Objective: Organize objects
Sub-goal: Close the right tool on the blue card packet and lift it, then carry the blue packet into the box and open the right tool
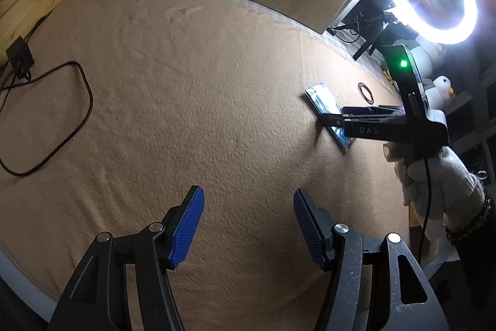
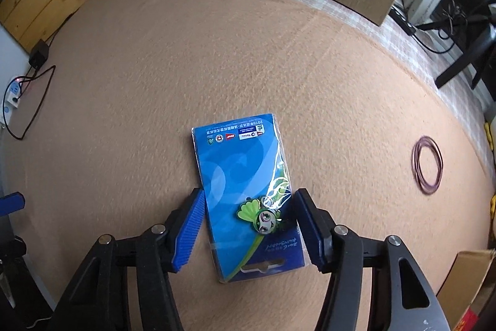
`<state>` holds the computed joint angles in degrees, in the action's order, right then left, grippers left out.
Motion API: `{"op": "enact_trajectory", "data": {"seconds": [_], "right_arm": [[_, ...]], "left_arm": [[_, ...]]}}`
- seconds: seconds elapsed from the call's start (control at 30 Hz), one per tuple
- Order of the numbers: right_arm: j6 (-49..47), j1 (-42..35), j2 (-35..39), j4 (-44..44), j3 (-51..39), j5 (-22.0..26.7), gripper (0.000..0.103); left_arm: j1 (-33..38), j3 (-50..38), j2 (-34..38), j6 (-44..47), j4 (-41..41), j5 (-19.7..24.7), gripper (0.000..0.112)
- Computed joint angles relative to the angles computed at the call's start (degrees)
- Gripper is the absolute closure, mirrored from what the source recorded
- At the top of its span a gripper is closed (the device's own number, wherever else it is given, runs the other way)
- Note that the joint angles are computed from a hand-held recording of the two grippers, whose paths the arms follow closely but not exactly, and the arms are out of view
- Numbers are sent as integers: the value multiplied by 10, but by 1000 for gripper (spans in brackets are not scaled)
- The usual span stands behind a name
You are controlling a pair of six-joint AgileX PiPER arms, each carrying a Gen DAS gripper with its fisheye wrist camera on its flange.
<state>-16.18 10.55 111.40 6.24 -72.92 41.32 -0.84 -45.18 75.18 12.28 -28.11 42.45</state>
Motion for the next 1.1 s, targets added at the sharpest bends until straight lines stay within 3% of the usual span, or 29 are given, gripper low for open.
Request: {"op": "enact_trajectory", "data": {"seconds": [0.43,0.63,0.87,1.1], "right_arm": [[8,-20,-148,74,178,-88,49],[-47,-86,-242,146,232,-79,49],[-60,-154,-370,154,284,-39,49],[-131,-295,-461,190,317,14,49]], "left_arm": [[-120,-52,-28,-136,145,-4,49],[-171,-76,-29,-167,173,0,49],[-244,-107,-9,-203,195,-7,49],[-308,-125,20,-229,202,-17,49]]}}
